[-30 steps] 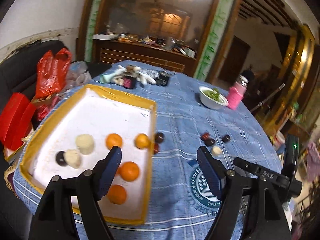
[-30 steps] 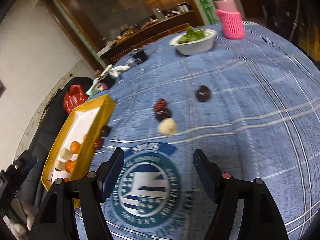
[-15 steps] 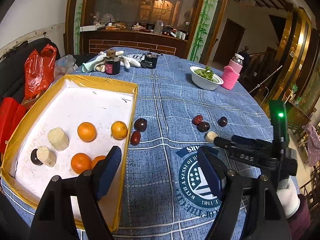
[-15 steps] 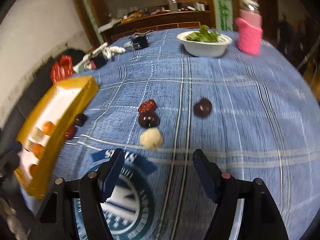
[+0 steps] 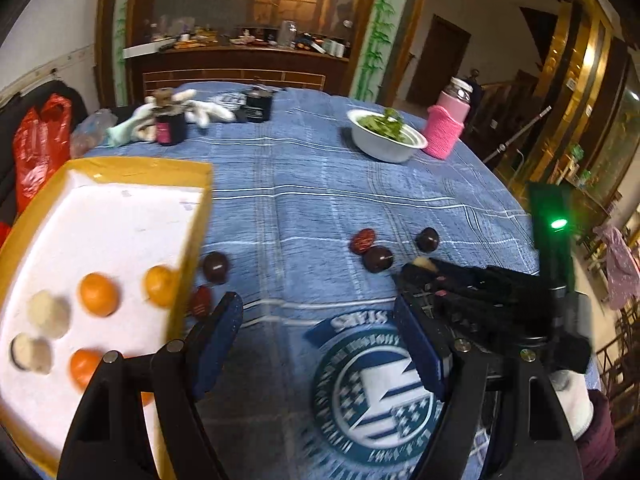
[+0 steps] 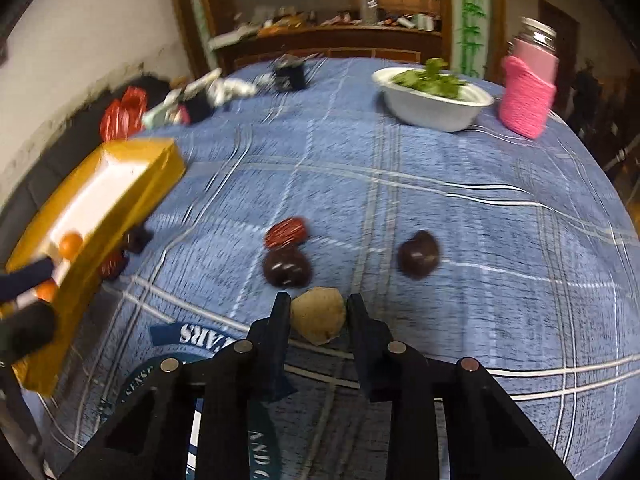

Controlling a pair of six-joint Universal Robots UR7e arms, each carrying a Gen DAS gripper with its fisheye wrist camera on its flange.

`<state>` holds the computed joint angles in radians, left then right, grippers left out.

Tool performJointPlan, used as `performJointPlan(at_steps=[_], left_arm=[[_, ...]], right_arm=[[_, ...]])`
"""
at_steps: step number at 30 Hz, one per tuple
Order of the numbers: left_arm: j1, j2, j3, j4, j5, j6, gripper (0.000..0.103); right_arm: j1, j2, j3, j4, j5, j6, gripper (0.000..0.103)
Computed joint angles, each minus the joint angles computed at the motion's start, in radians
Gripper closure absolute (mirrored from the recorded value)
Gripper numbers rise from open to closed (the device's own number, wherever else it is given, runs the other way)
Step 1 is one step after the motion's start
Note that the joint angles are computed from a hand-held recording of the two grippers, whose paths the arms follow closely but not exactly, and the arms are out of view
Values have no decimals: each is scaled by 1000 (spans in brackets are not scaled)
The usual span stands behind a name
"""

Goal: Organize fruits
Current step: 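Grasp a beige round piece with the right gripper while the left grasps a chestnut, then carry the beige piece and chestnut into the tray and open both grippers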

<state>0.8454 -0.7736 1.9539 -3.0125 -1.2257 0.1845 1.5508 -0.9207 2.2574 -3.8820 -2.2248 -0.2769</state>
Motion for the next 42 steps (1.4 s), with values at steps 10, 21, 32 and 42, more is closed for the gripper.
performJointPlan(at_steps=[10, 21, 32, 42], left_arm=[[-20, 208, -186, 91, 1, 10, 38], [-33, 278, -217, 53, 24, 83, 78], [-1, 90, -69, -33, -12, -12, 78], [84, -141, 45, -141, 156, -22, 78]], right_arm=[[-66, -87, 76, -59, 86, 106, 71], [-78, -100, 84, -76, 115, 125, 71], [-71, -75, 70, -113, 86, 92, 71], [-54, -74, 83, -110, 136, 123, 71]])
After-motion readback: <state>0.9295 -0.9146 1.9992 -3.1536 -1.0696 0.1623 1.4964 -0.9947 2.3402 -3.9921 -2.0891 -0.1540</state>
